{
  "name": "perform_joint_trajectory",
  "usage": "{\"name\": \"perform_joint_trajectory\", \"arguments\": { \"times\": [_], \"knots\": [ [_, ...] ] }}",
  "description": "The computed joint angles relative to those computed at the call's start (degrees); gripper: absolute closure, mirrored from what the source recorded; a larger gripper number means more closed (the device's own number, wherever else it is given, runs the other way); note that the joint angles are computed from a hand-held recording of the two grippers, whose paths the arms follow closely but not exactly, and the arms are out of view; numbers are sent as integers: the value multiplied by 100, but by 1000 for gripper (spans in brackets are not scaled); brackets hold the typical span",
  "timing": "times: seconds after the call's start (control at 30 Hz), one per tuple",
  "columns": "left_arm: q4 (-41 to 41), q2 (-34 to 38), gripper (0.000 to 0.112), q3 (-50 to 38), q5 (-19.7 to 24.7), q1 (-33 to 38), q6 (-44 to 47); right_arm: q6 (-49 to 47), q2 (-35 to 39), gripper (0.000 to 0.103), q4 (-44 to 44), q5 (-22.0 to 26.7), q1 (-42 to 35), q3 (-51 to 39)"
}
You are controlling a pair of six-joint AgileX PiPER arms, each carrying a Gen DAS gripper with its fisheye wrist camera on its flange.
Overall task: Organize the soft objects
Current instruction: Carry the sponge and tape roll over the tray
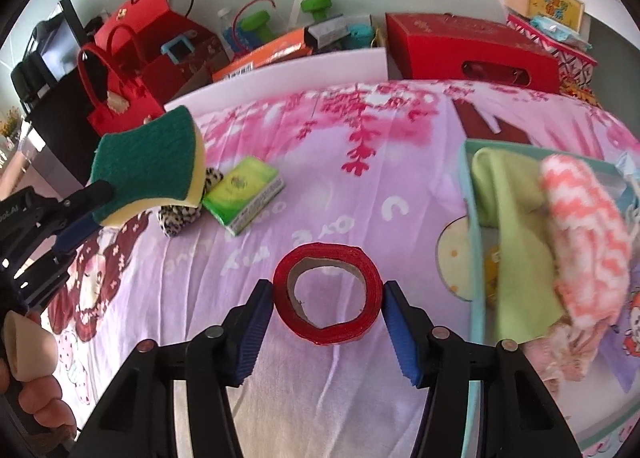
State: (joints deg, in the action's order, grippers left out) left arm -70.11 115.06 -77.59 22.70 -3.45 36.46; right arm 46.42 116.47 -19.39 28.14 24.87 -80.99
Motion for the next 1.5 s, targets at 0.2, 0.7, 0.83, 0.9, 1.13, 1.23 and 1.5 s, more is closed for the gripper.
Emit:
{"name": "perform_joint_trajectory", "arguments": {
  "times": [0.2,0.7,0.83,0.9,1.13,1.23,1.5],
  "knots": [
    [-310,-260,90,138,-30,-68,305,271,-295,44,-224,-91,-88,255],
    [-706,-514,90,46,210,-628,747,1788,-1545,44,-1705,-48,-574,1345],
    [-477,-425,90,-128,250,-907,556,2009,-1867,44,-1929,-53,-816,1644],
    [-368,-371,90,-216,276,-1023,466,2153,-2009,44,-2066,-5,-958,1783],
    [253,-72,90,-645,391,-1564,-53,2058,-2309,44,-1846,-187,-1682,2233],
    [443,127,90,-857,405,-1799,-236,1938,-2360,44,-1699,-300,-1930,2372],
    [1266,721,90,-1436,505,-2223,-1075,1476,-2220,44,-1280,-509,-2263,2471]
  ]
}}
